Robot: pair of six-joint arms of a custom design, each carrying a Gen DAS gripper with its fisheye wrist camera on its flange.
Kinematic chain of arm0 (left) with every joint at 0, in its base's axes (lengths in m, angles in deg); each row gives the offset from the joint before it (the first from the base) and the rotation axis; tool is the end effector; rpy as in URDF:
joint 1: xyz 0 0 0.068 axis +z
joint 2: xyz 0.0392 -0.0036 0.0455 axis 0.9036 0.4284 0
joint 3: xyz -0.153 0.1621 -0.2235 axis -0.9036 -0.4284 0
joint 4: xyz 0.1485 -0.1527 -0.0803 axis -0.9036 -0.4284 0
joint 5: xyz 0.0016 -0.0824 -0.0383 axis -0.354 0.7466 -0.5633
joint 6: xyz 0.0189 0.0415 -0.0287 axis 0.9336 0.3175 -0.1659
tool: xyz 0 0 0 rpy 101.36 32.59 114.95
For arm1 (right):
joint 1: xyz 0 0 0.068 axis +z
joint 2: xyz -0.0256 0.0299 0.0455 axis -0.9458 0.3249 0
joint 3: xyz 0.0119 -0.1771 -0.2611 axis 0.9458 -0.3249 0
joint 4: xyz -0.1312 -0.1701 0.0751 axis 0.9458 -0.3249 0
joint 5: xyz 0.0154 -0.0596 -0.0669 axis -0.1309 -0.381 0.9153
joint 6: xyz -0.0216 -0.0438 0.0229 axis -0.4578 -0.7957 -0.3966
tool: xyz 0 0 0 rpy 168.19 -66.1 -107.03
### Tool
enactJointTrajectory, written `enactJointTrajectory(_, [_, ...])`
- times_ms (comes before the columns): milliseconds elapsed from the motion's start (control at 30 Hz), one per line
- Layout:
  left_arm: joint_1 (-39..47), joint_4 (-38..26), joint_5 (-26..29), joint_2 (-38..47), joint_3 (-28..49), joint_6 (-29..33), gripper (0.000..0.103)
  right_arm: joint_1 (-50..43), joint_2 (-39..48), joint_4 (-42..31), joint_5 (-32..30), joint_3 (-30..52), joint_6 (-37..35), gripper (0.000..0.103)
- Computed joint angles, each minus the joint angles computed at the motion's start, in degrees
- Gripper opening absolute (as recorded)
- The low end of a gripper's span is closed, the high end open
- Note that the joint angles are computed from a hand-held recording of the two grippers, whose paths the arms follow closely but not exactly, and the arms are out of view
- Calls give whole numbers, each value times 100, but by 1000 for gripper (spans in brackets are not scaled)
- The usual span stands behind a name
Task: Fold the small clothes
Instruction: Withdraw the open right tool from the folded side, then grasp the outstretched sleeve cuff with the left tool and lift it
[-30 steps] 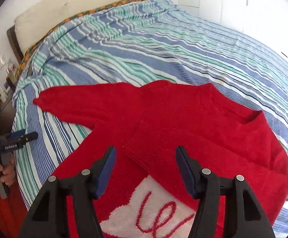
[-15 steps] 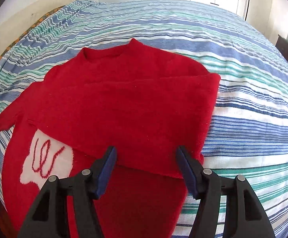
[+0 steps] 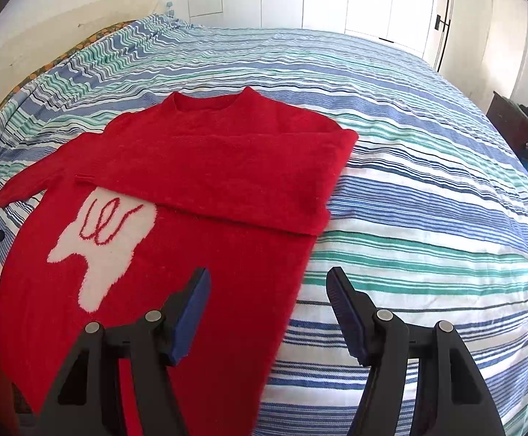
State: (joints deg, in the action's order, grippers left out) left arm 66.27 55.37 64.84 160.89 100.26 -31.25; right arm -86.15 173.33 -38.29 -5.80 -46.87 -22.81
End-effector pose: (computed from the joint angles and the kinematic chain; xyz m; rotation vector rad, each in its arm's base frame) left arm 0.2285 0.0149 0.0841 -0.7730 2.4751 0.1377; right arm 0.3131 -0.0744 0.1148 -0.2922 2.4581 0.0642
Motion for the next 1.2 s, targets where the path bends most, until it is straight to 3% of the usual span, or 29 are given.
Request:
enactJointTrajectory(300, [-99, -30, -139, 38, 22, -36, 102, -1560, 525, -72, 135, 256, 149, 67])
enactJointTrajectory(533, [-158, -35, -226, 70, 32, -54, 102, -1767, 847, 366, -169, 106, -54, 87])
enactJointTrajectory(700, [-99, -52, -115, 33, 32, -11, 102, -1829, 996, 627, -372, 46, -75, 90])
enactJointTrajectory(800, [602, 43, 776, -427, -165, 85, 101, -1814, 1013, 803, -379, -48, -68, 91])
enactJointTrajectory(900, [2170, 1411, 2593, -574, -852, -166, 101, -1809, 1013, 919, -378, -118, -68, 91])
enactJointTrajectory(967, [3013, 1628, 3522, -316, -736, -246, 100, -1813, 1028, 1018, -392, -159, -62, 91])
enactJointTrajectory(1100, [3727, 1139, 4329, 256, 146, -247, 79, -1781, 1072, 1194, -351, -216, -63, 92])
enactJointTrajectory(1200, [3862, 895, 4522, 722, 783, -364, 74, -1760, 1064, 1200, -317, -221, -56, 92])
